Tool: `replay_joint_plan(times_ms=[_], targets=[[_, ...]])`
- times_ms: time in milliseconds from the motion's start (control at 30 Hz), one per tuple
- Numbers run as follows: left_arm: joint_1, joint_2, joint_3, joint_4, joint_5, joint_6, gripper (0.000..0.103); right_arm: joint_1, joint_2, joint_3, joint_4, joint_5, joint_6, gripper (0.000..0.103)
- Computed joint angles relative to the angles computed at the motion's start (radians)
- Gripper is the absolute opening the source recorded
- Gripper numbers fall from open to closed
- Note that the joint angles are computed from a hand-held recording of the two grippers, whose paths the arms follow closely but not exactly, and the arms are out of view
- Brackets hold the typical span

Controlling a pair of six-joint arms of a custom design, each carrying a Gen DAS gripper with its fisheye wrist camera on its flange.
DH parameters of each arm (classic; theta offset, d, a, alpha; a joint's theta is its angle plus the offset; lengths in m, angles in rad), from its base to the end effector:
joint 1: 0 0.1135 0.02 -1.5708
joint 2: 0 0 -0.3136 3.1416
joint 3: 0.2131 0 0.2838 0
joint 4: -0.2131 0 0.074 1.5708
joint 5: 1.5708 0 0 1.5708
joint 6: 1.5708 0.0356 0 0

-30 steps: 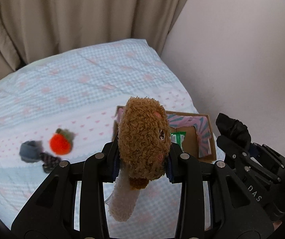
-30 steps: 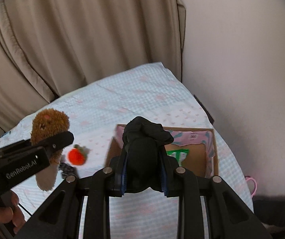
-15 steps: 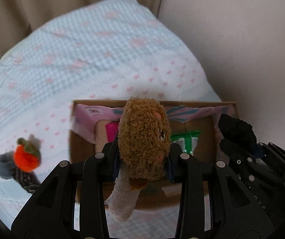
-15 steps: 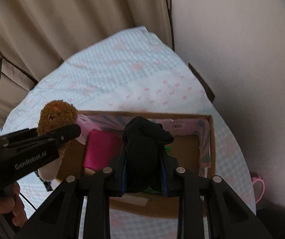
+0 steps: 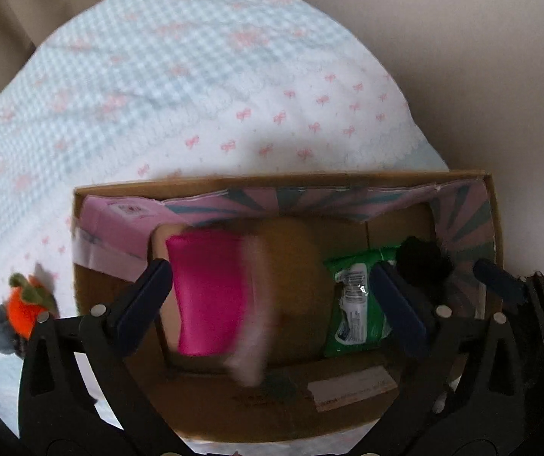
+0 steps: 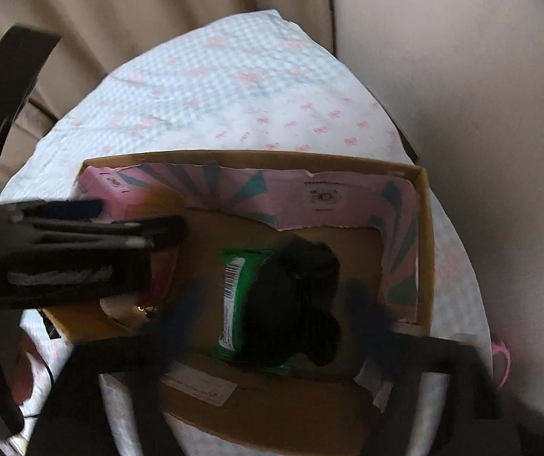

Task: Organize soft objects
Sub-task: 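Carry the plush toy and sock into the box and release both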

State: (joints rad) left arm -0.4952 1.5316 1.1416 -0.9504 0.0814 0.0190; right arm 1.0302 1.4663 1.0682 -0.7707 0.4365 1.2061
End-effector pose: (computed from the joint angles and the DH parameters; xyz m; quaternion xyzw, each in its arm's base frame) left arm 0.2732 -0.1509 0.2703 0.2569 0.9587 -0.0664 0.1021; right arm 0.1713 0.2562 0.2754 0.1271 0.9491 0.0825 0.2760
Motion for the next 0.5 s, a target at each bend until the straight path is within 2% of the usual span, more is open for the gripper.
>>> replay_joint_plan(times_ms=[33,233,500], targets=[[0.001,0.004,0.006,0.000,-0.001,0.000,0.103,0.005,-0.002,-0.004,0.008,0.005,-0.007,0.103],[0.009,0.015,0.024,-0.022,0.014,0.010,0.103,0.011,-0.013,-0.031,0.041,0.003,-0.031,0.103],[0.004,-0.018,0.034,-0.051,0.028,-0.007,0.103,0.022,-0.035,0.000,-0.007,0.038,-0.024,0.103]])
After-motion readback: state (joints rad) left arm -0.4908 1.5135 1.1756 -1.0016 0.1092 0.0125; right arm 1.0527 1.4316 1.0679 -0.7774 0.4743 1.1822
